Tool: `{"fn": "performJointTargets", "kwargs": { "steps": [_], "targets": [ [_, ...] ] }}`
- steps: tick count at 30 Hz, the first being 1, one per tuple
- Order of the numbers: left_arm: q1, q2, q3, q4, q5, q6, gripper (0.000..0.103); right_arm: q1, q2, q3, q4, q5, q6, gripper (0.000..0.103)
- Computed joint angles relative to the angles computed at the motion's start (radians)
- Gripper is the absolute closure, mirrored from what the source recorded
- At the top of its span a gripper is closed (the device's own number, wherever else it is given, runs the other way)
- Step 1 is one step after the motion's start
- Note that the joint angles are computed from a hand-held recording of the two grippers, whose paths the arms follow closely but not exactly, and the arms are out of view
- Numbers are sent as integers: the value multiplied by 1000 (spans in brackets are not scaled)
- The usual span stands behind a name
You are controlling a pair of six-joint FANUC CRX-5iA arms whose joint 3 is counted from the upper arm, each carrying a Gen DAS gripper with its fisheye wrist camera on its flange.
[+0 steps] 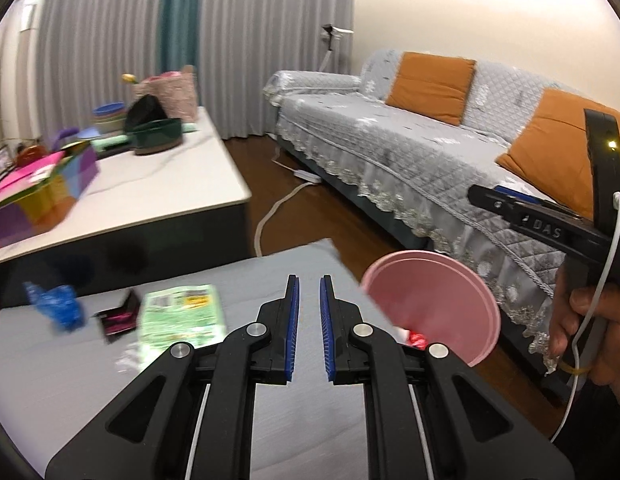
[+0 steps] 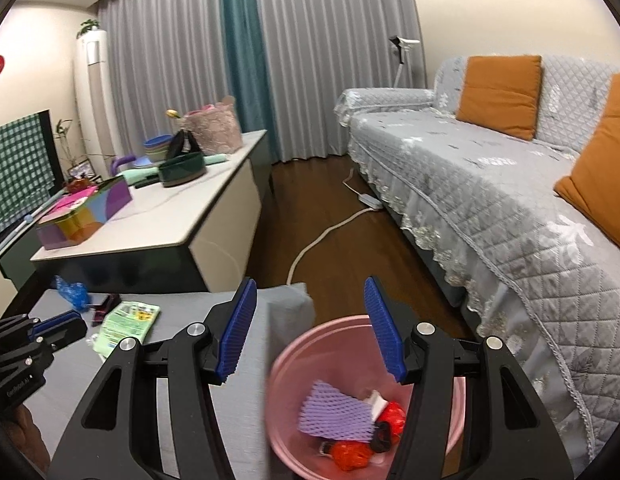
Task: Collect trash
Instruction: 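Move both open tools back to the table toward the green bag and blue bag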
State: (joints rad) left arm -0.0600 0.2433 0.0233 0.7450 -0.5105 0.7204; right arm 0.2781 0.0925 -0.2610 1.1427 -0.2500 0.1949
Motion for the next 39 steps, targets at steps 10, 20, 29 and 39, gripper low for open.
{"fn": "performJointTargets", "kwargs": {
  "steps": [10, 20, 29, 39],
  "targets": [
    [178, -73, -118, 8, 74, 110, 92, 87, 42, 45, -57, -3, 94, 46],
    [247, -71, -127, -9, 115, 170, 92, 212, 160, 240, -499, -47, 487, 47],
    [274, -79, -159, 55, 146, 99, 92, 262, 325, 532, -1041, -188, 992, 47],
    [306, -34, -121, 18, 141, 148, 92, 228, 505, 829, -1353, -478, 1224, 46]
  ]
}}
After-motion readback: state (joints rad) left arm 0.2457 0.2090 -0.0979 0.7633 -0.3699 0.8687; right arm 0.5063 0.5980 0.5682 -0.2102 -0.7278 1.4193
